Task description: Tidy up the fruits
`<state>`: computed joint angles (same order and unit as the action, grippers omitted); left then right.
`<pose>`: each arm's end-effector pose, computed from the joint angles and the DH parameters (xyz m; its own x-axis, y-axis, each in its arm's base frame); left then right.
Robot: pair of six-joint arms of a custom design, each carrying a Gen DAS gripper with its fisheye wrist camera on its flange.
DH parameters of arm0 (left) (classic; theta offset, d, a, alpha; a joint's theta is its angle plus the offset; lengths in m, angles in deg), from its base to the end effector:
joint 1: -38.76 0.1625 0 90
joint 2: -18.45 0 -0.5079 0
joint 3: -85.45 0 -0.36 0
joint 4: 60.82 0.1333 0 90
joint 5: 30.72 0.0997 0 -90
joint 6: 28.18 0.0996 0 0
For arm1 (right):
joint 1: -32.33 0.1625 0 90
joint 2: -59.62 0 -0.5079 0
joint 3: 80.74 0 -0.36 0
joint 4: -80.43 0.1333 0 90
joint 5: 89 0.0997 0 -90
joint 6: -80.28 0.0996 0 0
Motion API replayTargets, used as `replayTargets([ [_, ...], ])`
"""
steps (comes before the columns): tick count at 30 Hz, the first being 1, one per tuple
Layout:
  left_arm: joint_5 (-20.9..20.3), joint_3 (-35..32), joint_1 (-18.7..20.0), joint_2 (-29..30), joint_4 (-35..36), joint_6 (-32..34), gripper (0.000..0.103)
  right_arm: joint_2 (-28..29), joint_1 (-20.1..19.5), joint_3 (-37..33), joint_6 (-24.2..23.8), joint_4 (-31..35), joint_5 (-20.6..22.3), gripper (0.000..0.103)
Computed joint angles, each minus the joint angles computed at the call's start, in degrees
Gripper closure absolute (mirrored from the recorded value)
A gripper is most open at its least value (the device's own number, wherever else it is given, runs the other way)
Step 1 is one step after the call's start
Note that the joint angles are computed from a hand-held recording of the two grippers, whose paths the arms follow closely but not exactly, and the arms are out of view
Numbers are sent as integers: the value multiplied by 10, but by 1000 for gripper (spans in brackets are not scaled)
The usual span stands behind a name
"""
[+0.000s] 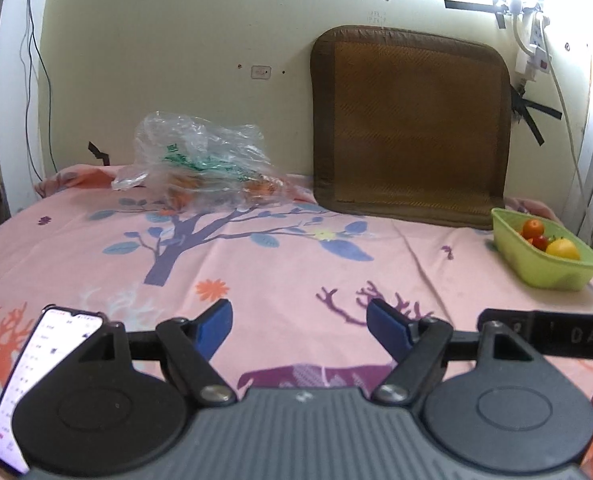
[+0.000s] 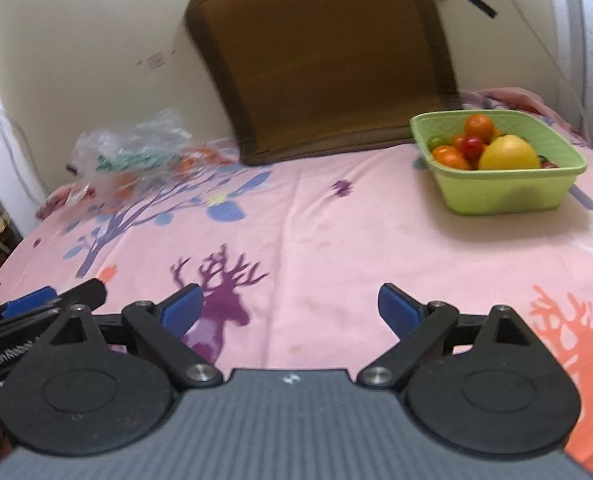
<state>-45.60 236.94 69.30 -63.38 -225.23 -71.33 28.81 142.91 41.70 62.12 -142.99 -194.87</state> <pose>-0.1407 -0.3495 0.3105 -0.7325 -0.2146 -0.6460 0.4898 0.4929 -0.7191 0.2976 -0.4909 0.0578 -0.8348 -0.3767 0.4014 -0.5497 0.6110 -0.5697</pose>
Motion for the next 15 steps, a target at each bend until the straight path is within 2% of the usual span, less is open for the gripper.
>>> replayTargets([
  [6, 13, -2, -10, -22, 76, -52, 26, 0, 7, -2, 4, 52, 7, 7],
  [15, 17, -2, -5, -24, 71, -51, 26, 2, 9, -6, 15, 72, 8, 7],
])
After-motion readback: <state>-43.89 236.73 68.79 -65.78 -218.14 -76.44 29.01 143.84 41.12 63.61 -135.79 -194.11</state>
